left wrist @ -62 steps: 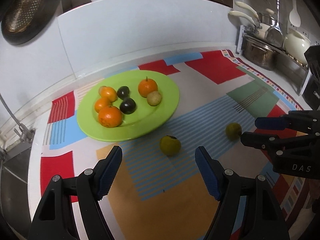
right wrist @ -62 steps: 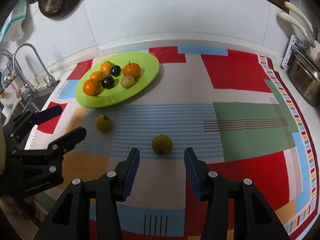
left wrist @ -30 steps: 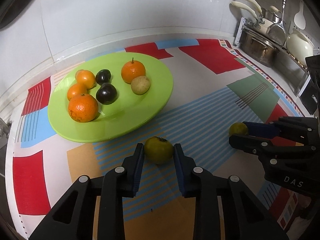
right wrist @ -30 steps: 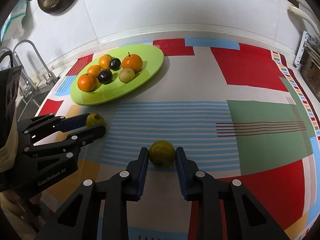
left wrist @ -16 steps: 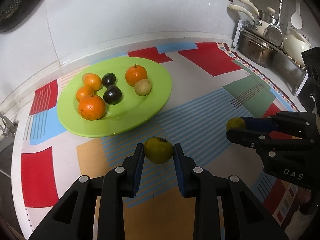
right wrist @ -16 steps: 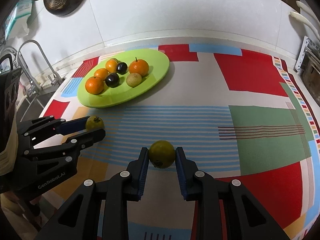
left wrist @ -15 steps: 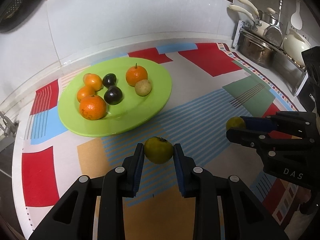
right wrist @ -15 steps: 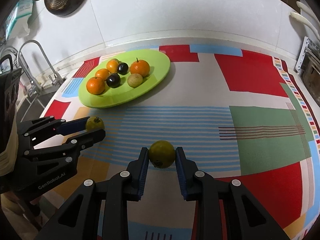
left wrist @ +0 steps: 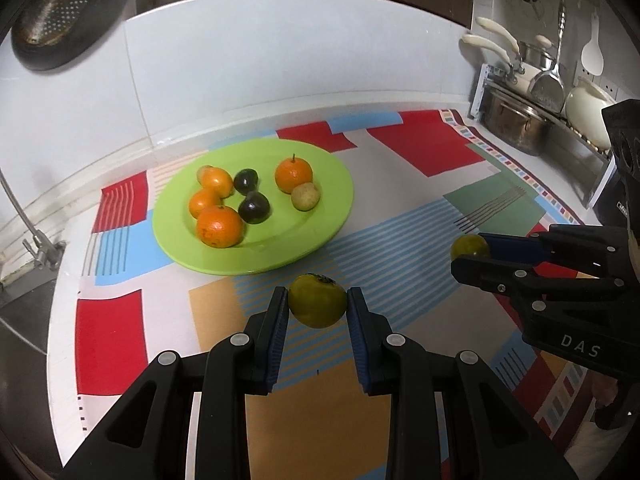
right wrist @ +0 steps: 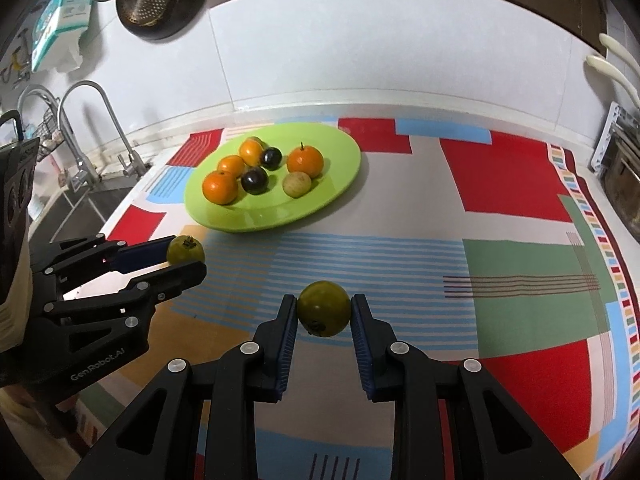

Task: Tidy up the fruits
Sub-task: 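Carry the green-yellow fruit in the left tool over the plate while the right tool carries its own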

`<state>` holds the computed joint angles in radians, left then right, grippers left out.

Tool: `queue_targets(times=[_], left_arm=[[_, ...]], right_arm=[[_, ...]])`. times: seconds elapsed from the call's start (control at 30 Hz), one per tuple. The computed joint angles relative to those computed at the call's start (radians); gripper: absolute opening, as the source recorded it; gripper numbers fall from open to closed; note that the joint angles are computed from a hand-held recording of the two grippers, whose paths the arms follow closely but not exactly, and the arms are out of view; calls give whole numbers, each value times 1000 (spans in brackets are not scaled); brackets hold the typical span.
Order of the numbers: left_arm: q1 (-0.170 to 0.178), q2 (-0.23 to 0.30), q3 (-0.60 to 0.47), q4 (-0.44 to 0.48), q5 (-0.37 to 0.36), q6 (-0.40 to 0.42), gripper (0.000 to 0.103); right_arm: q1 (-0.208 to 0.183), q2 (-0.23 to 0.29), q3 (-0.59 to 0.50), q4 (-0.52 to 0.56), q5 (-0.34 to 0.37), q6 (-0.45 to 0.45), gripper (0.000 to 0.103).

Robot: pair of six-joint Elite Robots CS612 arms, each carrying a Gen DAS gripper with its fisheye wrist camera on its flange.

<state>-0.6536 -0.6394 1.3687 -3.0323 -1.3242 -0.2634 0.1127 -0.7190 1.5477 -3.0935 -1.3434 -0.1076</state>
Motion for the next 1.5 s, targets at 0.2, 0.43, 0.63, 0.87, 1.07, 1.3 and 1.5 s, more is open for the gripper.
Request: queue_targets(times=[0.2,0.43,0.63,0.87,1.07,1.3,1.5], left_arm=[[-6,-20,27,-33,30,-9,30],[-13,-39,56,-83,62,-8,30],[-18,-52,72,-109,96,-13,30],[-20,-62,79,-148,136,-3,30],[-19,-64,71,-187,176,19,30],[-15,-56,45,-221,225,41,30],[-8,-44,12,-223,247,51,30]], right_arm=[[3,-10,11,-26,7,-3,28],[4,-25,23,-61,18,-7,28],[6,-33,26,-94,38,-13,28],[7,-32,16,-136,70,-10,28],[9,-27,-3,-174,92,-10,28],[10,-16,-37,-219,100,-10,28],[13,-1,-73,-224,107,-21,28]])
